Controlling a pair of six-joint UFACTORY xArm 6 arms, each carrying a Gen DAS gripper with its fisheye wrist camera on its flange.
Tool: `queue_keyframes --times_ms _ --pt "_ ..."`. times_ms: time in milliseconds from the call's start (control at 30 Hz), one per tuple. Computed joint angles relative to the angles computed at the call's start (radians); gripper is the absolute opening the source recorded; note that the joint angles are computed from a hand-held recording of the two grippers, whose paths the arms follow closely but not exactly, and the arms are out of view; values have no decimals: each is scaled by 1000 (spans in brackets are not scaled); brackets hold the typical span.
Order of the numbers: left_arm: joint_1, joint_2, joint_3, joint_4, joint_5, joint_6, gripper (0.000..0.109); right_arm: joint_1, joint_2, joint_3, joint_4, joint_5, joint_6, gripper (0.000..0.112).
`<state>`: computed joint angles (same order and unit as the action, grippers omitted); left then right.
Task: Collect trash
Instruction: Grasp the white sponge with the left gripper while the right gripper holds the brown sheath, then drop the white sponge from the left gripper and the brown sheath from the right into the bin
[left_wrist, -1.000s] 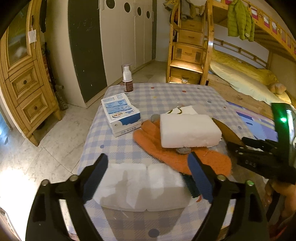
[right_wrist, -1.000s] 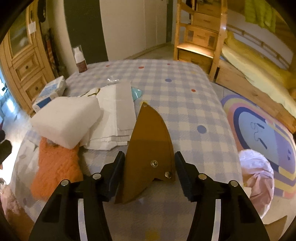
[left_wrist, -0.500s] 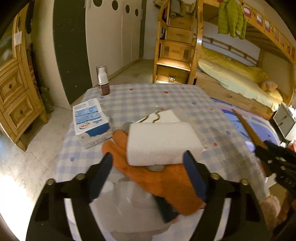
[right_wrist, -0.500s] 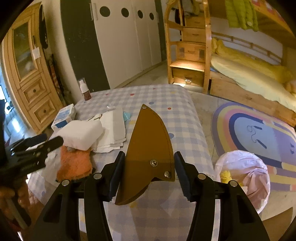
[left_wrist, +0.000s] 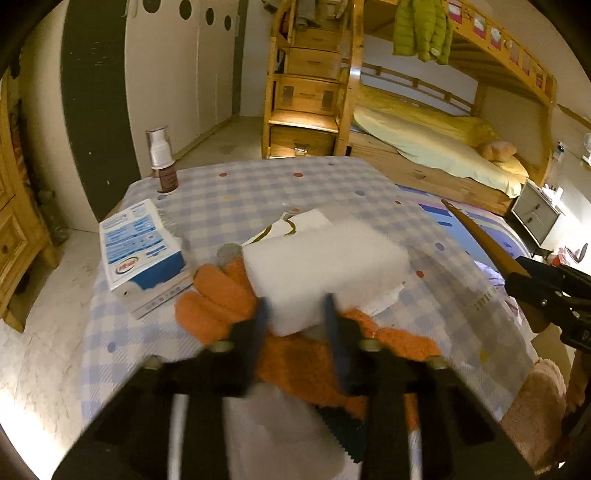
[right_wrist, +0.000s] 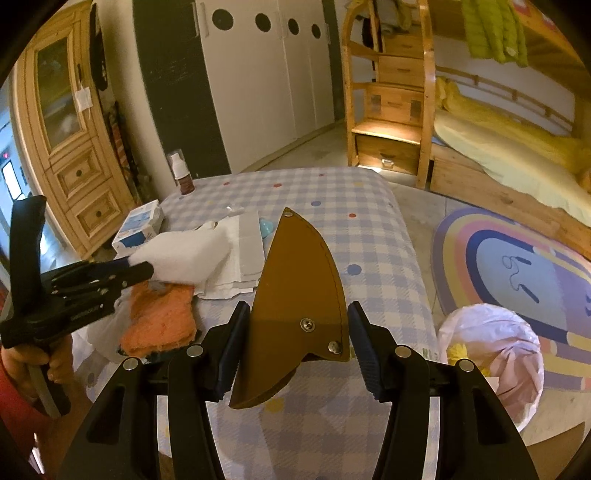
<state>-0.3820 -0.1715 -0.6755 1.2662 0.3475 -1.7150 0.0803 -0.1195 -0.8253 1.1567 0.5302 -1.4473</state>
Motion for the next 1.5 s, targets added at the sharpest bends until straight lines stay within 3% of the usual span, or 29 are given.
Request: queue_keyframes --times_ms 167,367,600,867,1033,1233,1400,1500 --pt "-35 -30 0 27 26 -38 12 -22 -28 16 25 6 -18 54" --pt "-199 -76 -58 30 216 -60 12 -94 -82 34 64 38 -39 55" --pt "-347 56 -230 39 321 -46 12 -222 -112 43 88 79 -55 55" --pt "-380 272 -440 10 241 38 12 -356 -71 15 117 47 -77 55" --pt "-377 432 -607 -56 175 148 13 -420 28 -51 116 6 -59 55" --pt "-364 640 -837 -233 127 377 13 -454 154 -157 104 -9 -18 55" --pt "-357 804 -1050 -368 140 552 15 -467 251 -267 121 -5 7 55" --pt "-352 874 -1138 -435 140 627 22 -464 313 -332 121 -5 28 55"
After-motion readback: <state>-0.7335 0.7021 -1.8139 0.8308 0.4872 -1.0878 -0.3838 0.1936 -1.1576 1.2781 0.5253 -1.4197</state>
